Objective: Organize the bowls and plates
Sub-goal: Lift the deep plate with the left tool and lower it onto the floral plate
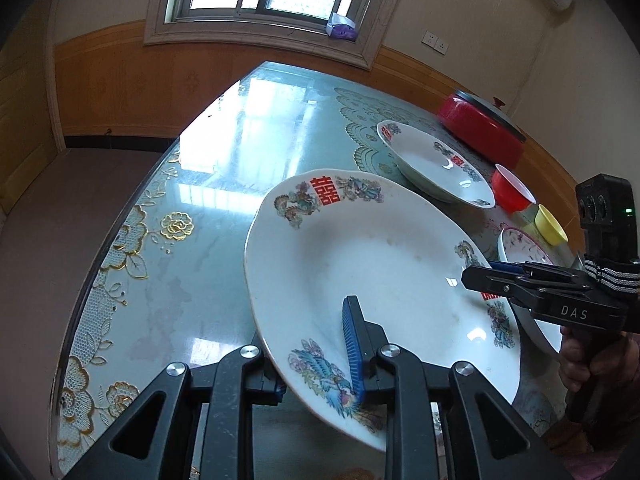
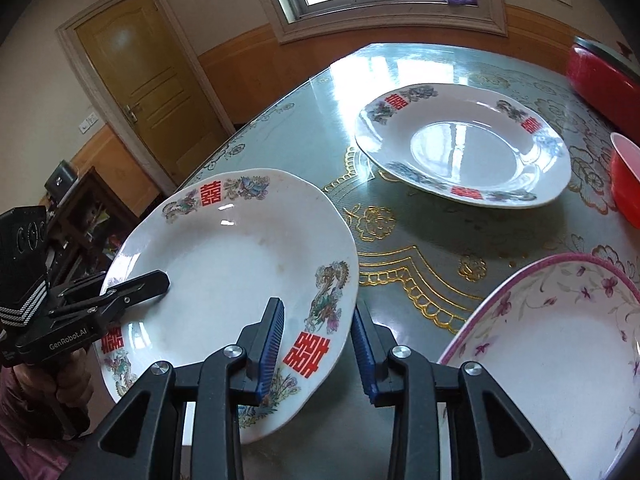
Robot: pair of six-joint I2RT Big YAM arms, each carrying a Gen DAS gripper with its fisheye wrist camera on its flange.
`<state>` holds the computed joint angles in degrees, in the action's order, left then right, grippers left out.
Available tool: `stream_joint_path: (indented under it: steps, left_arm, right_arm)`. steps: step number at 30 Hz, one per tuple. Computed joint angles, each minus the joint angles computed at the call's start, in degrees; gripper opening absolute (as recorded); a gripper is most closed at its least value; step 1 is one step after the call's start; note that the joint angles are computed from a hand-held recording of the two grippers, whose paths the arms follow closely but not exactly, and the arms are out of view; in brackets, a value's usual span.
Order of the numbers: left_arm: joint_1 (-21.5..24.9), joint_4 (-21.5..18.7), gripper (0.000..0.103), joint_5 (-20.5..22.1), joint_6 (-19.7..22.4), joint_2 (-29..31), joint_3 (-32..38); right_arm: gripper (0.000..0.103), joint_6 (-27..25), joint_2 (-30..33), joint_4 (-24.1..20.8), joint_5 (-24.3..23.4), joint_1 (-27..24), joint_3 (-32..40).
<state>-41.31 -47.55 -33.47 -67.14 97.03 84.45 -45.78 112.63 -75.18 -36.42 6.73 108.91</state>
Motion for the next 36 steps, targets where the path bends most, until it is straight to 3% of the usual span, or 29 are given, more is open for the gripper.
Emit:
stream_joint_path:
  steps: [2, 5, 12, 16, 21, 29, 32, 36]
  left_arm:
    - [-0.06, -0.1, 0.026, 0.12, -0.87, -0.09, -0.4]
    - [-0.11, 0.46, 0.028, 0.46, -2.25, -0.18, -1.18]
    - [-0.62, 2.38, 0.028, -0.94, -1.48, -2.09, -1.81]
    - [-1.06, 2.07, 0.029, -2.68, 2.96, -1.49, 0.66]
    - [-0.59, 4.27, 0.029, -1.36, 9.13, -0.06, 4.47]
    - [0.51, 6.98, 0.033, 8.04, 20.88, 9.07, 17.56]
    - [0.79, 6.27, 0.033, 12.22, 23.58, 13.53, 23.35]
    - [1.29, 2.41, 0.033, 18.02, 24.56, 19.68, 31.65]
  right_arm:
    - [0.036, -0.57, -0.37, 0.86, 1.61, 0.72, -1.24]
    - [0.035, 0.19, -2.6, 6.25, 2.22, 1.11, -5.22]
    - [0.03, -0.41, -2.92, 3.14, -2.32, -0.58, -3.93]
    - [0.03, 0.61, -4.87, 5.63, -4.17, -1.54, -5.25]
    - [0.03, 2.86, -6.4, 7.65, -6.79, -3.98, -5.22]
    - [0.031, 10.68, -7.43, 11.59, -6.67, -10.16, -5.73]
    - [0.031, 13.2, -7.2, 12.73, -5.22, -12.68, -6.14]
    - [0.031, 15.6, -5.7, 12.51, -2.35, -14.93, -5.66]
